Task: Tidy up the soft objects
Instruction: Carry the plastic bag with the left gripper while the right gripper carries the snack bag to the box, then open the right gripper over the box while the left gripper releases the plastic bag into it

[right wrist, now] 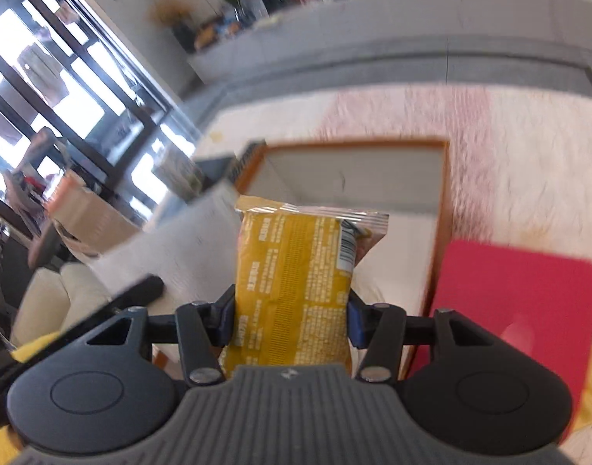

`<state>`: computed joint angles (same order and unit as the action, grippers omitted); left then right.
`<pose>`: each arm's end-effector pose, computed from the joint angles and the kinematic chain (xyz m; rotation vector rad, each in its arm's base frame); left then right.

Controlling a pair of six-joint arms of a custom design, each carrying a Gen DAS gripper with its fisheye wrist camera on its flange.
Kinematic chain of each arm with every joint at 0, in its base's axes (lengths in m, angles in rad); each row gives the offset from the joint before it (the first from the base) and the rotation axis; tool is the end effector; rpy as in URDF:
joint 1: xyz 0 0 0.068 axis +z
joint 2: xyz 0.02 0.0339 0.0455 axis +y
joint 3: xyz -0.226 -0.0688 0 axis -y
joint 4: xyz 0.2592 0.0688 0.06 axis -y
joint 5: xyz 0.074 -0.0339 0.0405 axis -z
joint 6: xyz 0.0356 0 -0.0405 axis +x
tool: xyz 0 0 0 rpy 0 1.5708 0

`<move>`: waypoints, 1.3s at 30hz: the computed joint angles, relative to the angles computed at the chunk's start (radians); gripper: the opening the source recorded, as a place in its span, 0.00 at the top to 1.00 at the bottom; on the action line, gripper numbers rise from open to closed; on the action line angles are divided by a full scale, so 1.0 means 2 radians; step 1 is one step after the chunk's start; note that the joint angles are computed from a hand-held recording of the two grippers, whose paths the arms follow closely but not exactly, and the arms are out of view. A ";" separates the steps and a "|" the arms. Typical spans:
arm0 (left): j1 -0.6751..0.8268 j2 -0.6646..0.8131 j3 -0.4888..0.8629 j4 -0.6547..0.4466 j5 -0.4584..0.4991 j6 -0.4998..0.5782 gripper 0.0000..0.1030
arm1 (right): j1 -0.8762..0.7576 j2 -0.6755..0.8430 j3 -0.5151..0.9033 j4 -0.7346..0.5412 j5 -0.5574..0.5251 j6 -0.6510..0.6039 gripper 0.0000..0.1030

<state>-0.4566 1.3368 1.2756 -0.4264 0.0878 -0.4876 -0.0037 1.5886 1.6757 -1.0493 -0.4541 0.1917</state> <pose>0.2918 -0.1468 0.3261 0.0232 2.1253 -0.6644 0.3377 0.0144 0.3348 0.0634 2.5103 0.6499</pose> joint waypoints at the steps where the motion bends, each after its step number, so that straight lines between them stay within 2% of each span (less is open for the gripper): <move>1: -0.003 0.001 0.002 -0.002 -0.003 0.004 0.96 | 0.009 0.003 -0.004 -0.001 0.019 -0.002 0.48; 5: -0.013 -0.002 0.003 -0.006 -0.009 0.023 0.96 | 0.057 0.037 0.020 -0.017 0.123 -0.032 0.49; 16: -0.011 0.003 0.005 -0.005 -0.015 0.016 0.96 | 0.090 0.134 0.094 -0.031 0.240 -0.045 0.49; 19: -0.014 -0.006 -0.007 0.012 -0.024 0.009 0.96 | 0.103 0.151 0.109 -0.035 0.271 -0.050 0.49; 22: -0.015 -0.016 -0.016 0.028 -0.022 0.012 0.96 | 0.111 0.154 0.110 -0.027 0.297 -0.067 0.39; 23: -0.015 -0.017 -0.016 0.031 -0.022 0.012 0.96 | 0.113 0.150 0.107 -0.025 0.301 -0.069 0.32; 24: -0.015 -0.016 -0.015 0.030 -0.022 0.013 0.96 | 0.112 0.149 0.107 -0.026 0.298 -0.070 0.31; 27: -0.016 -0.012 -0.011 0.024 -0.024 0.011 0.96 | 0.108 0.143 0.109 -0.038 0.269 -0.079 0.20; 30: -0.016 -0.001 -0.001 0.021 -0.029 0.009 0.96 | 0.116 0.117 0.081 -0.019 0.287 -0.088 0.09; 33: -0.025 0.016 0.019 0.012 -0.051 0.021 0.96 | 0.116 0.087 0.057 -0.003 0.286 -0.098 0.09; 39: -0.046 0.070 0.072 0.027 -0.079 0.053 0.96 | 0.087 0.011 0.020 0.000 0.239 -0.088 0.09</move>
<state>-0.5485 1.4775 1.4202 -0.3726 -0.0705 -0.3821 0.1699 1.6102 1.7149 -1.0484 0.0237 0.0163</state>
